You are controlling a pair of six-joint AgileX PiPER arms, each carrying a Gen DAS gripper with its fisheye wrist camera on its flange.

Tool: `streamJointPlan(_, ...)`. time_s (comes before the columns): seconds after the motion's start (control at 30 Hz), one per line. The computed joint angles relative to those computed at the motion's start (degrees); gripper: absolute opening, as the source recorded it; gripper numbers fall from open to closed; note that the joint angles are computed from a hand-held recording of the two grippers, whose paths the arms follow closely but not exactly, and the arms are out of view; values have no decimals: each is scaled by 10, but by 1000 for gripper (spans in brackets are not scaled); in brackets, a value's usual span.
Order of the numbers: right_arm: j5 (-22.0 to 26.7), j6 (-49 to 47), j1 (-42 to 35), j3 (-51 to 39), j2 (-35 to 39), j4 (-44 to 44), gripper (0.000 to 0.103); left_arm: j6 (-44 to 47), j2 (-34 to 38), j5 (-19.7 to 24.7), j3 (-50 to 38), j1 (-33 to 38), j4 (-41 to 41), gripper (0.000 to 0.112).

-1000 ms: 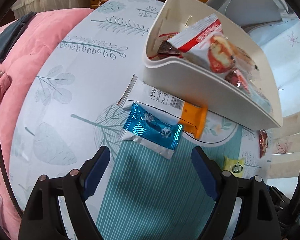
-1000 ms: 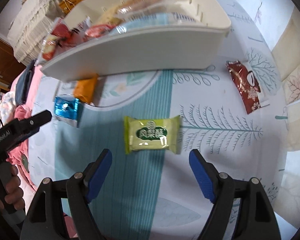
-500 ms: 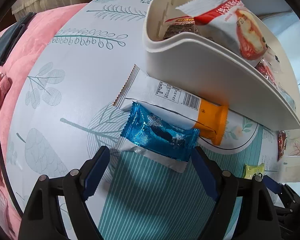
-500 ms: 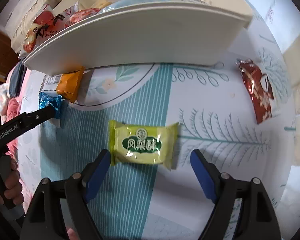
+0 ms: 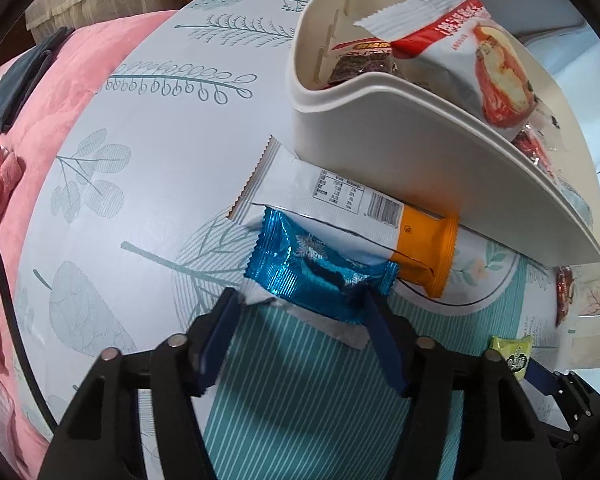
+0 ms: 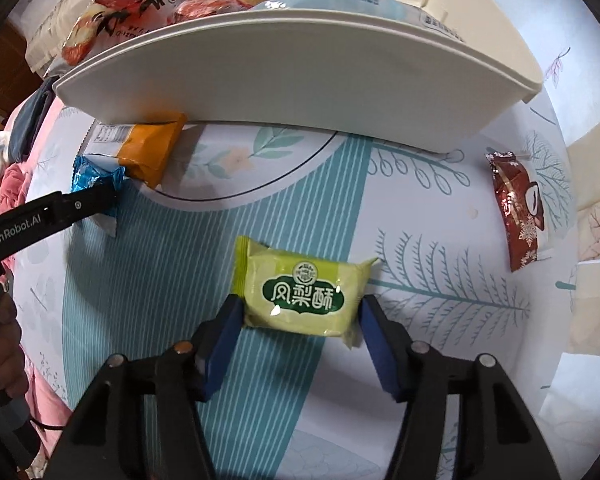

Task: Organize snacks
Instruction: 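Grasp the blue foil candy with the left tool while the right tool grasps the pineapple cake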

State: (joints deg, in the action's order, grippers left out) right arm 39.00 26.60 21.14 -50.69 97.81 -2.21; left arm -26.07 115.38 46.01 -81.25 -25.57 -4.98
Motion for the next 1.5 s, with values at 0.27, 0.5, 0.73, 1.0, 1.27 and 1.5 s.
streamJointPlan(0.27,8,-6,10,-3,0,25,54,30,-24,-14,30,9,-26,37)
streamJointPlan(0.5,3,-6,40,4,-16,41,54,48,-42,-10,57,19,-57,10)
streamJointPlan(0.73,-9,-25,47,11,-20,45,54,63,-70,-38,110,42,-97,19)
streamJointPlan(1.0,4,-21,49,12,-39,44,54,51,-71,-38,120,61,-111,50)
streamJointPlan(1.27,12,-37,20,14,-46,55,54,27,-33,4,55,68,-132,56)
streamJointPlan(1.5,15,-37,2,18,-53,59,54,-21,8,32,-7,61,-121,56)
